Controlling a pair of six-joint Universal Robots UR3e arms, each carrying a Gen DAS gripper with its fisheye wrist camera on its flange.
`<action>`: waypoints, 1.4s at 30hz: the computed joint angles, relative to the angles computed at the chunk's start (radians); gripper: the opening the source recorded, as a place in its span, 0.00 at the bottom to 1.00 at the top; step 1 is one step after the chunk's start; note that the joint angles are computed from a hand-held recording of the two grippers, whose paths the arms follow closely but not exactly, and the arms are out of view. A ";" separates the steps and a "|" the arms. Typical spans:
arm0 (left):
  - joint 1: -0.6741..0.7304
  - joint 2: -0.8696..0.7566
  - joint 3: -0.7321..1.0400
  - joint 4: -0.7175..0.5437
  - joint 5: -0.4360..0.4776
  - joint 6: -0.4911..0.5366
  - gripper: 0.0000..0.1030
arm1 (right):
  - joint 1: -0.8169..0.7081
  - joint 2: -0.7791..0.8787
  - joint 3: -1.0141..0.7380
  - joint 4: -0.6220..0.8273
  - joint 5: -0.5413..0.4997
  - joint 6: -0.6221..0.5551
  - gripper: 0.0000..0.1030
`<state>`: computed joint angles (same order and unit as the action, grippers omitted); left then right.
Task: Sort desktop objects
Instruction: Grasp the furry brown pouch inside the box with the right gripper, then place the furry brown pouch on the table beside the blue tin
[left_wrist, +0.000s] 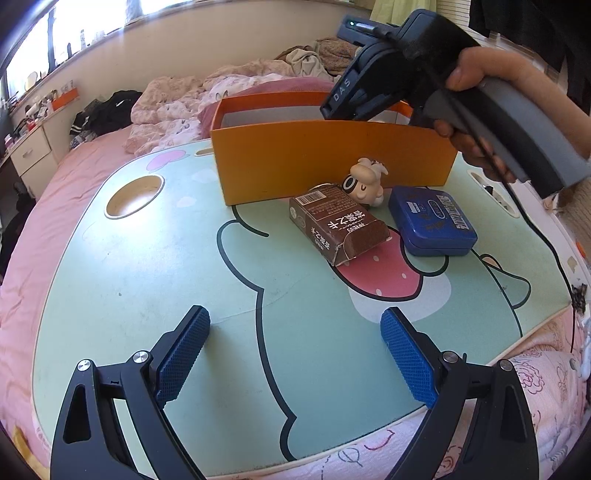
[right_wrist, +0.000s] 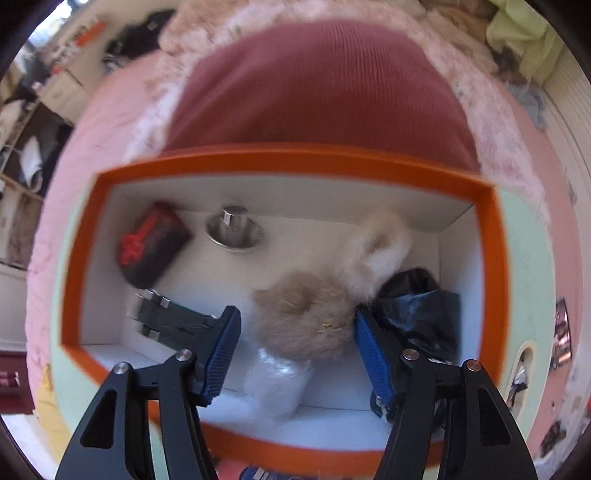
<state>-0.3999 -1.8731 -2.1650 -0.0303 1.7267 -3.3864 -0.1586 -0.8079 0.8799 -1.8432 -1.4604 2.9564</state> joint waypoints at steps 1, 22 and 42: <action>-0.001 -0.002 0.003 0.000 0.002 -0.001 0.91 | 0.008 -0.001 0.008 -0.016 -0.019 -0.005 0.53; 0.008 -0.001 0.003 0.000 -0.007 0.005 0.91 | -0.400 -0.817 1.143 -0.461 0.388 -0.306 0.41; 0.004 0.006 -0.007 0.003 -0.004 0.005 0.91 | -0.592 -1.161 1.681 -0.702 0.470 -0.461 0.88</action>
